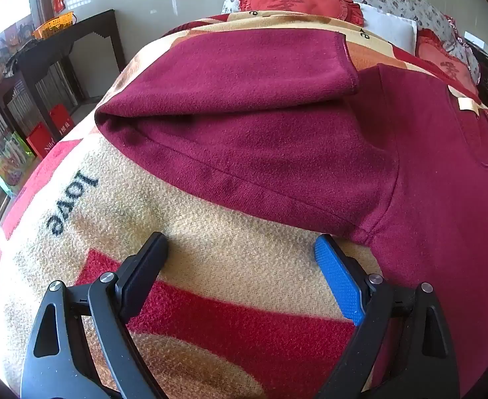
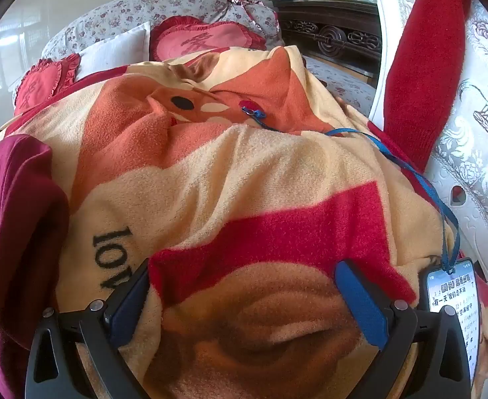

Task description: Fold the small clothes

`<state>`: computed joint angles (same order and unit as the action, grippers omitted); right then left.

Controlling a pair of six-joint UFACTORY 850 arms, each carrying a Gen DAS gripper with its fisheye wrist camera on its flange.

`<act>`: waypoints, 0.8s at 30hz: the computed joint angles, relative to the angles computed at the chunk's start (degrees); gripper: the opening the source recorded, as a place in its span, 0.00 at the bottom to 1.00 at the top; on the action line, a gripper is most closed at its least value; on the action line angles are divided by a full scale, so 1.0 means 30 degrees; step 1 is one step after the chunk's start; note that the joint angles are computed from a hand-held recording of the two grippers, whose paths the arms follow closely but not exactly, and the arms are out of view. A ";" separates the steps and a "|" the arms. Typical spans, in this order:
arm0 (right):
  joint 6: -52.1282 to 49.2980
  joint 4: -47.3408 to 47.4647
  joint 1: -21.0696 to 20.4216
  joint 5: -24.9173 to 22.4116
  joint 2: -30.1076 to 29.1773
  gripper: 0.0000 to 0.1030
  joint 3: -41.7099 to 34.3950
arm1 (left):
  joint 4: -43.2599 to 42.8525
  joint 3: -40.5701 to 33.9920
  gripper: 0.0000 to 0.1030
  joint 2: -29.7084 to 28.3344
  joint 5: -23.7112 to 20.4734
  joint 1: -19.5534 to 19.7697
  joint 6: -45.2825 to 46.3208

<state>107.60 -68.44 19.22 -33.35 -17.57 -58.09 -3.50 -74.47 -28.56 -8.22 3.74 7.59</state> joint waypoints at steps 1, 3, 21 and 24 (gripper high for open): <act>0.0003 -0.0010 -0.0011 0.0009 0.0004 1.00 0.0008 | 0.0000 0.0000 0.88 0.0000 0.0000 0.0000 0.0000; -0.0038 0.0023 -0.0032 0.0033 0.0003 1.00 0.0010 | 0.0191 0.0005 0.88 0.0007 -0.0004 -0.0009 -0.0179; -0.0061 -0.0082 -0.0121 -0.0022 -0.0062 1.00 0.0009 | 0.3829 -0.0178 0.88 0.0164 -0.1122 -0.0282 -0.3791; -0.0364 0.0142 -0.0268 0.0162 -0.0148 1.00 -0.0097 | -0.0125 -0.0021 0.88 0.0688 -0.1931 -0.0034 0.0426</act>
<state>106.50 -68.02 18.41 -32.87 -18.02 -58.38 -3.87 -74.53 -26.49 -14.02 3.64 8.87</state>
